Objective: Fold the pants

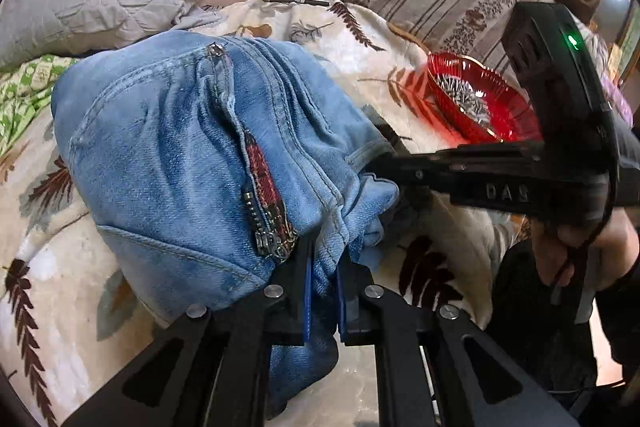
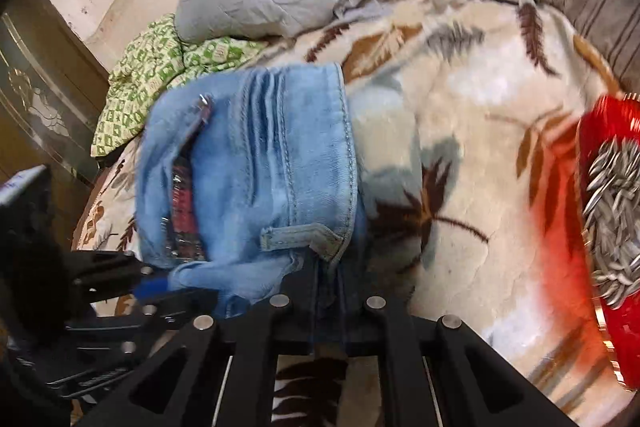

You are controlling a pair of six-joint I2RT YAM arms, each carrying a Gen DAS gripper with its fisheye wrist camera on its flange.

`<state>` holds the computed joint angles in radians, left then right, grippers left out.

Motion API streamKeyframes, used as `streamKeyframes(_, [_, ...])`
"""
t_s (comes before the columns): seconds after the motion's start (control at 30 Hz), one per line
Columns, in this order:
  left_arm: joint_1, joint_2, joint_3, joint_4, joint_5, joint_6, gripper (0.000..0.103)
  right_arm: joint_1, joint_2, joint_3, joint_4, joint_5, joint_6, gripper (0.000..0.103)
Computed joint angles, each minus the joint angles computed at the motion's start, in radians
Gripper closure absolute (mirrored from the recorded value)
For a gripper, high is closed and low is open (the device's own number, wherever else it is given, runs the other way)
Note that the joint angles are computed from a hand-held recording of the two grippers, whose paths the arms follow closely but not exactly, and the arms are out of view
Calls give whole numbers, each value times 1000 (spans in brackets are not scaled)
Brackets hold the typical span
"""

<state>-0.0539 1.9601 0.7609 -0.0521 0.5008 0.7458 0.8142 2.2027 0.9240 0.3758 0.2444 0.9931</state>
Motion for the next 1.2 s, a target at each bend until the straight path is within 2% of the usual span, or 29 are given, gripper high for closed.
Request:
streamKeyframes(0.1, [7, -26, -28, 14, 0, 30, 90, -9, -5, -7, 9, -16, 0, 95])
streamKeyframes(0.17, [55, -48, -25, -32, 69, 91, 84, -2, -22, -10, -9, -11, -10, 93])
streamKeyframes(0.2, [87, -70, -29, -68, 103, 143, 70, 4, -36, -22, 0, -12, -6, 93])
streamKeyframes(0.23, [121, -92, -24, -130, 133, 200, 49, 8, -53, -46, 28, -13, -10, 93])
streamKeyframes(0.27, [156, -104, -9, -206, 160, 259, 37, 16, -62, -50, 37, -8, -11, 92])
streamKeyframes(0.3, [195, -124, -2, -266, 179, 311, 19, 22, -77, -59, 44, -10, -22, 91])
streamKeyframes(0.33, [245, -158, -12, -292, 201, 355, 15, 29, -81, -44, 24, -9, -33, 91])
streamKeyframes(0.43, [348, -165, 56, -433, 231, 468, 15, 47, -70, 37, -100, 24, -65, 91])
streamKeyframes(0.53, [400, -122, 136, -447, 210, 439, 15, 47, -67, 55, -117, 22, -58, 91])
streamKeyframes(0.57, [405, -102, 158, -445, 203, 421, 15, 49, -77, 48, -120, 23, -49, 85])
streamKeyframes(0.63, [414, -37, 237, -461, 193, 365, 15, 57, -109, 29, -146, 42, -21, 62])
streamKeyframes(0.67, [417, 2, 283, -491, 198, 349, 15, 66, -130, 18, -170, 62, -4, 32])
streamKeyframes(0.7, [419, 45, 335, -526, 202, 329, 15, 78, -154, -4, -171, 86, 14, 18])
streamKeyframes(0.77, [405, 131, 430, -571, 207, 261, 14, 112, -204, -85, -84, 133, 52, 17])
streamKeyframes(0.87, [382, 253, 564, -655, 223, 183, 14, 135, -199, -198, 154, 63, 153, 17])
streamKeyframes(0.93, [369, 325, 646, -698, 248, 137, 14, 141, -151, -213, 259, 21, 192, 17])
streamKeyframes(1.07, [362, 455, 808, -817, 287, 77, 14, 141, -125, -191, 274, 65, 174, 17])
streamKeyframes(1.2, [325, 519, 863, -847, 273, 45, 12, 61, -129, -174, 275, -4, 113, 17])
